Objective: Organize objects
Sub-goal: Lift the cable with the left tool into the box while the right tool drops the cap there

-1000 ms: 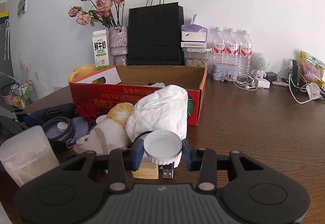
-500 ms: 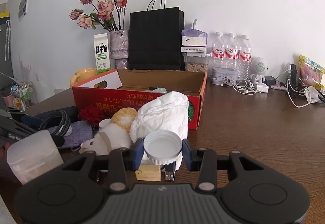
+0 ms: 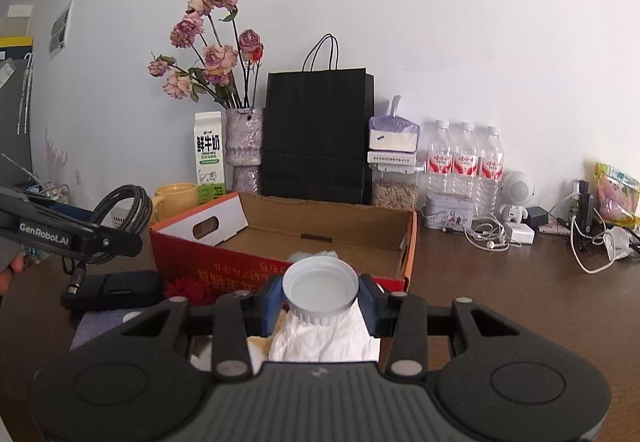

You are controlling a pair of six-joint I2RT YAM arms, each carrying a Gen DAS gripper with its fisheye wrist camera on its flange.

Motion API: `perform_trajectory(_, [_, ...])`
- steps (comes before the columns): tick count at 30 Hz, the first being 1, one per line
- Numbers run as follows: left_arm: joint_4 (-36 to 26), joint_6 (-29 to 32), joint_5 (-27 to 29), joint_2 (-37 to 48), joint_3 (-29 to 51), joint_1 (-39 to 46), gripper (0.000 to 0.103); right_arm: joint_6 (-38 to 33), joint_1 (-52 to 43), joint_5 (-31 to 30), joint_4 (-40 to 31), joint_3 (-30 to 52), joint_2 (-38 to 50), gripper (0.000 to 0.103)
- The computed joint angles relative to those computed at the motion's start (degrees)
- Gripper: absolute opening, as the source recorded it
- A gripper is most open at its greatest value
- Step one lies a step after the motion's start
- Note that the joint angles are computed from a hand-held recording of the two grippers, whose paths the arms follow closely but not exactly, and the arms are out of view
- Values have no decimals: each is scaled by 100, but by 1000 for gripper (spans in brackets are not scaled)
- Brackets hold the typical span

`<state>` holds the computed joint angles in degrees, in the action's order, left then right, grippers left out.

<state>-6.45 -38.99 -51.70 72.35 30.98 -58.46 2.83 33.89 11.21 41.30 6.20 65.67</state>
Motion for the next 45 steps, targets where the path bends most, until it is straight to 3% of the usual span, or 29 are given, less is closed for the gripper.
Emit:
perform_trajectory(8, [970,936,346,390,482,762,90,-336,-407,-391,87,1120,1049,39])
perform_trajectory(18, [2020,1397,994,1707,1312,1857,90,-420,-850,-711,-295,3093,2943,39])
perform_trajectory(23, [2120,1497,1334,2337,1782,2343,90,-440,-1045,-825,-758,4056,3786,39])
perform_trajectory(26, [1814,1488,1570,2772,2175,2631,90,-393,-1124,-852,-947,4407,4153,39])
perform_trajectory(36, [1833,1428,2150,3369,2333,3019,92,-341,-1329,-1058,-1282,4704,4569,39])
perform_trajectory(38, [1791,1420,2201,3390,2347,2984,99,-355,-1315,-1046,-1382,4722,4567,49])
perform_trajectory(40, [1845,1421,2019,3401,2333,2897,103,-357,-1284,-992,-1356,4658,4517,82])
perform_trajectory(42, [1839,1414,1926,3369,2322,2853,103,-380,-1257,-955,-1339,4593,4450,97])
perform_trajectory(45, [1766,1351,1906,3345,2363,2854,103,-384,-1244,-958,-1281,4524,4374,100])
